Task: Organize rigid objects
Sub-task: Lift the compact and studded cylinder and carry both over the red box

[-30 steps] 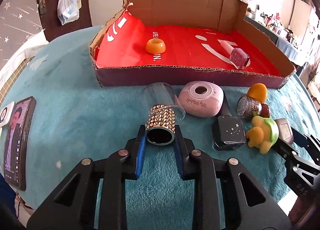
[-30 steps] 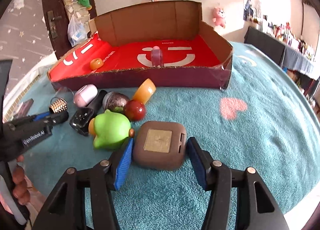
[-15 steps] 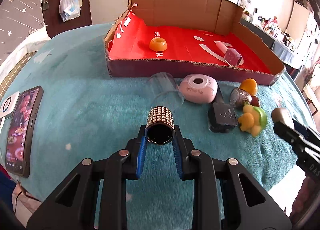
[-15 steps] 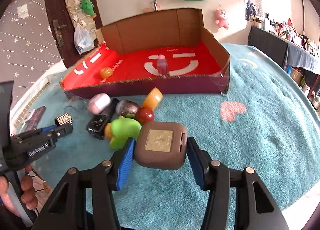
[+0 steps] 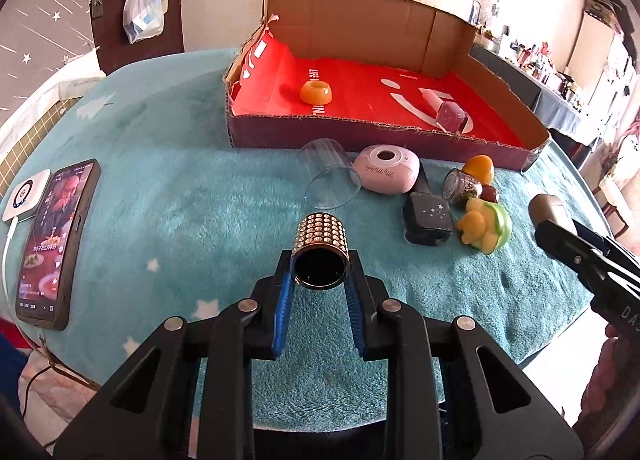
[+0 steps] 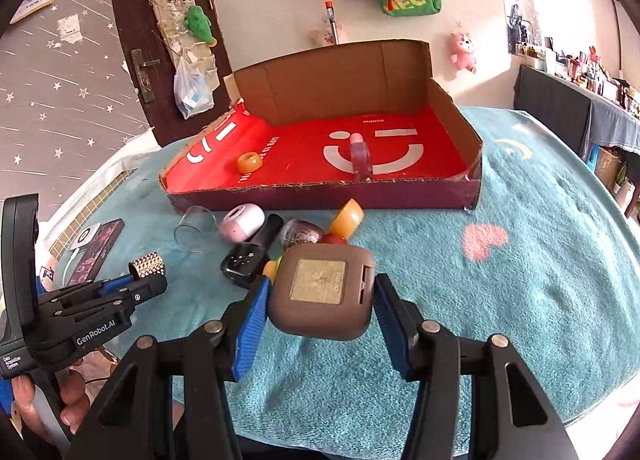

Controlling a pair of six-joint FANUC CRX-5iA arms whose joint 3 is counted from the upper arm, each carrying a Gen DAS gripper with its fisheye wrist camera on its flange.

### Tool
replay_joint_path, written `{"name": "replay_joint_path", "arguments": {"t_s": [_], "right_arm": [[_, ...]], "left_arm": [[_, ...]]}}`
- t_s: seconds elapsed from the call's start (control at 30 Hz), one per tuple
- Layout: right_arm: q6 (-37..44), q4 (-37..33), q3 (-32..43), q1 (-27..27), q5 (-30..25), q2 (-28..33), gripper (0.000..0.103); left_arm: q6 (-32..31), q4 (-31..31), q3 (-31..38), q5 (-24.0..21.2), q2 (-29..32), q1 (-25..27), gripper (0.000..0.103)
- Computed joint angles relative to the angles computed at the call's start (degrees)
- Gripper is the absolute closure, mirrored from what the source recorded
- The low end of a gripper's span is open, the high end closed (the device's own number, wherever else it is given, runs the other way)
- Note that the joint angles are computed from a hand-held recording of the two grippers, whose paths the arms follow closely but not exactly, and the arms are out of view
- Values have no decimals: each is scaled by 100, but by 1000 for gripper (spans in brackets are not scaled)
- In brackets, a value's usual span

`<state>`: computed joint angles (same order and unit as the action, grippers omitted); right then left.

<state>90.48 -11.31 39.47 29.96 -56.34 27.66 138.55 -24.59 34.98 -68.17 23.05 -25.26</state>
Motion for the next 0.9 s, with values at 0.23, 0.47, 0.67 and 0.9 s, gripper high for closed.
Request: {"name": "replay_joint_path", "arguments": {"t_s": [0.23,0.47,0.67,0.9], "right_arm": [[20,-28,52,14,-47,33,48],[45,-50,89,24,-72,49,48],[47,-66,111,16,-78,63,48],[122,-140,216,-19,-108,117,48]], "left_arm": [[46,2,-96,110,-81,17,80],[106,-9,-174,202,-186,66,80],[90,-91,-64,173,-164,60,80],[20,-141,124,136,-74,57,80]]}}
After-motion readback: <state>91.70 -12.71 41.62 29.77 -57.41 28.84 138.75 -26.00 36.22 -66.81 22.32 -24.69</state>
